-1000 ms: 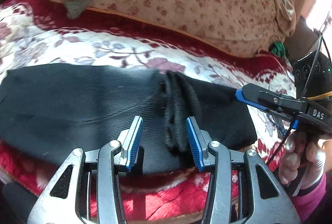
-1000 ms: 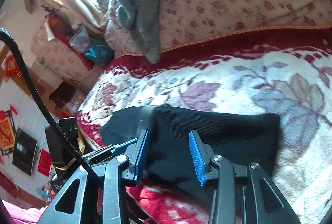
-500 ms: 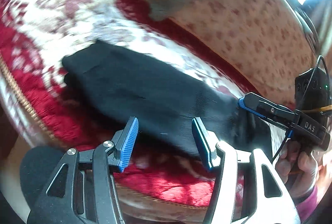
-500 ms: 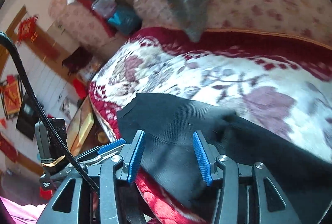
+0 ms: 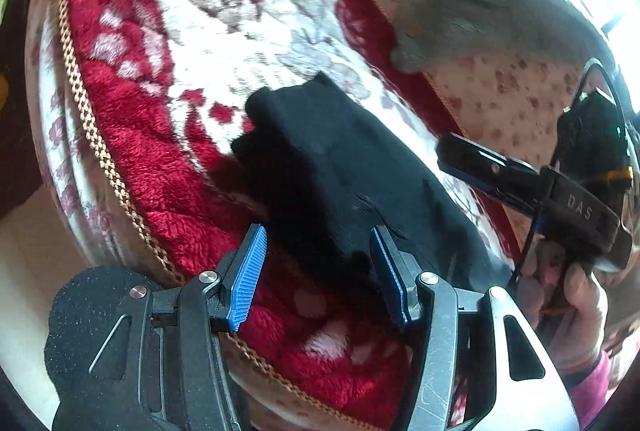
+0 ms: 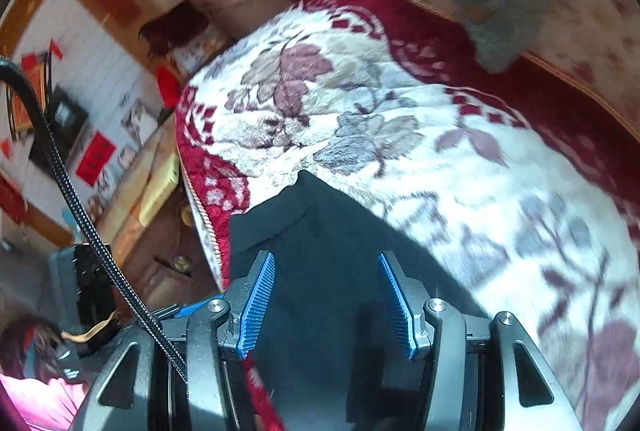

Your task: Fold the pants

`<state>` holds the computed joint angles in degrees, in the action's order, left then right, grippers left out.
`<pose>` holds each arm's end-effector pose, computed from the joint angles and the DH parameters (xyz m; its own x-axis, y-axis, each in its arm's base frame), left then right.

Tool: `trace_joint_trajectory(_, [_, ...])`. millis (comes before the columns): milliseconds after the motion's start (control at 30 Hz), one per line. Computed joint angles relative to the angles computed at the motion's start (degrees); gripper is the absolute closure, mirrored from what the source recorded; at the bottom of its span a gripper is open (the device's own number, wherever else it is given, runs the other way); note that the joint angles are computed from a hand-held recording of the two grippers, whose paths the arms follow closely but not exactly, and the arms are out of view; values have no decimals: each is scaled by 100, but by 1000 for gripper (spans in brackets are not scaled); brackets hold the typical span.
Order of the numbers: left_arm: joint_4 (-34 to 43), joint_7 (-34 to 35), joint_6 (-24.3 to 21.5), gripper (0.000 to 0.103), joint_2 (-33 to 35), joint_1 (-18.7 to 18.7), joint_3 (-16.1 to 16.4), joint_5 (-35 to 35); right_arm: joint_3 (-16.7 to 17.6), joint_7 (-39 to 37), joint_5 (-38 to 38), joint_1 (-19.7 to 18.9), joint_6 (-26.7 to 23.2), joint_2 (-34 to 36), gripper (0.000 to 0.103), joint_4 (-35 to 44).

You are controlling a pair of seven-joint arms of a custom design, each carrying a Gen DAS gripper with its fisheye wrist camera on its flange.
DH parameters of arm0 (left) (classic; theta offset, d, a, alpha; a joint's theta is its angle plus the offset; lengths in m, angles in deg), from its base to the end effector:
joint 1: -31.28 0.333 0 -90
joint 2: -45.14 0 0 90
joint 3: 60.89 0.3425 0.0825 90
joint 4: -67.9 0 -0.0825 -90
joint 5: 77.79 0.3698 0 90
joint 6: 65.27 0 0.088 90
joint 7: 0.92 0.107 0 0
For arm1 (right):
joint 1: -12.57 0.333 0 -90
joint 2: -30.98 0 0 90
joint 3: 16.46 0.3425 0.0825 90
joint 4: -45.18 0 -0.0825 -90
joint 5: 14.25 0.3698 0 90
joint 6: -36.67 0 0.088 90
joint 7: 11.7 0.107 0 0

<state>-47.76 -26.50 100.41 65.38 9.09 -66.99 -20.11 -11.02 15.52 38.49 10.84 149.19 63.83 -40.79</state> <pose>0.5270 -0.3347 0.3524 0.4342 -0.7868 0.4387 -0.6742 -0.6068 -0.4210 0.7036 0.0845 0.3806 0.6697 -0.4872 -0.5604 -0.7421 -0.4095 -0.5307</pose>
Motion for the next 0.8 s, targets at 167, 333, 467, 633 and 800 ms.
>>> trace_joint_trajectory(167, [49, 75, 176, 49, 194, 115, 22, -236, 93, 180, -440, 274, -217, 606, 42, 871])
trace_joint_trajectory(333, [179, -145, 328, 32, 331, -30, 219, -73, 194, 287, -861, 542, -290, 1153, 42, 1647])
trace_joint_trajectory(467, [395, 75, 101, 21, 460, -89, 176, -130, 234, 537, -1179, 698, -475, 1567, 42, 2209])
trace_joint_trajectory(633, [467, 56, -212, 56, 461, -232, 276, -108, 389, 298, -1053, 631, -334, 1615, 68, 2147])
trace_joint_trajectory(800, [294, -452, 446, 86, 348, -171, 468, 493, 464, 1, -796, 470, -251, 1291, 87, 1739])
